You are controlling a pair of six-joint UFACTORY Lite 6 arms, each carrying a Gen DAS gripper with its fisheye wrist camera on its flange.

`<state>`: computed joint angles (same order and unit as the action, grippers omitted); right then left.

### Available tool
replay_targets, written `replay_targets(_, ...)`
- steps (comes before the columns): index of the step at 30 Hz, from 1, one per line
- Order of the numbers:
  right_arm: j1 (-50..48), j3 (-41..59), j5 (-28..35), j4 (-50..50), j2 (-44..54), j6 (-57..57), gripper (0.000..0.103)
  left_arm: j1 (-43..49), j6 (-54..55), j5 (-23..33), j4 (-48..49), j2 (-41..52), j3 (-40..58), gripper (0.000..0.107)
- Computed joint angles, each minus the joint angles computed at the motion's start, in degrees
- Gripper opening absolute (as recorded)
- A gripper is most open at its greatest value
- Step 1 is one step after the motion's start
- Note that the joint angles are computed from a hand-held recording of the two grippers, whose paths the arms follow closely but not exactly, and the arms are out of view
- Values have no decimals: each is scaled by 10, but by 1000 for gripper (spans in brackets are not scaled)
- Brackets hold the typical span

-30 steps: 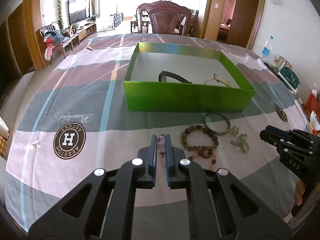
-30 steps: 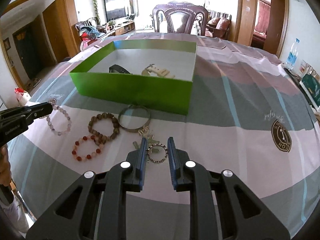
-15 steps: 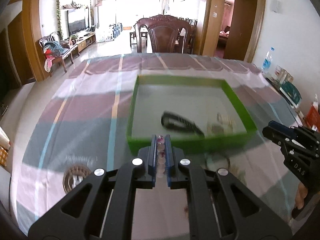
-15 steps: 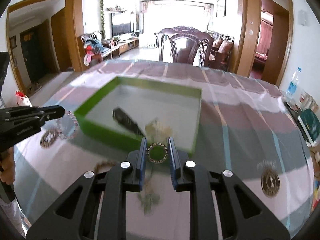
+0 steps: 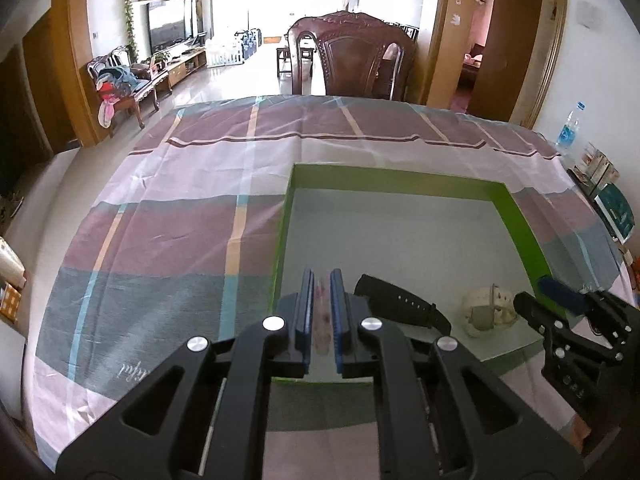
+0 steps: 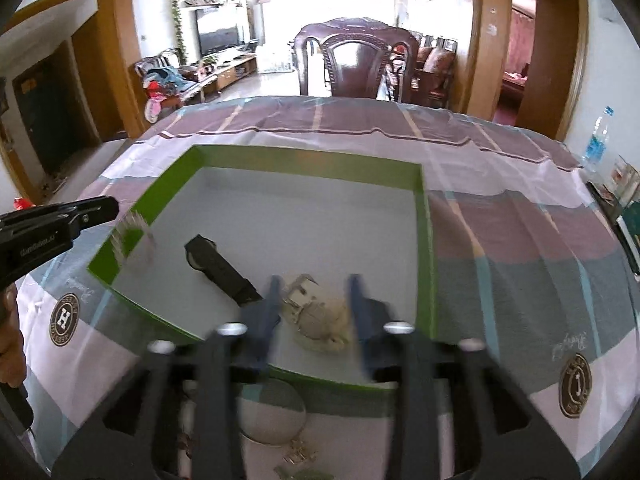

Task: Organize jewelry
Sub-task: 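Carry both held items into the green box and open both grippers, then move the right gripper over the green jade keychain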

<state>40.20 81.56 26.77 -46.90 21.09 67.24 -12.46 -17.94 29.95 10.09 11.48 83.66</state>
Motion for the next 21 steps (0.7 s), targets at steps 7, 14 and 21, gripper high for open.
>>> replay_targets(7,8,-212,-34,-30,-203,64,48,-45,-73,-35,81,-184,-209,31)
replay_targets(14,11,-327,-45,15,-235,59,48,-112,-107,-54,94,-242,-342,40)
replay_targets(21,41,-384,-77,0,-252,104,48,-150,-147,-70,123,-146,-312,42)
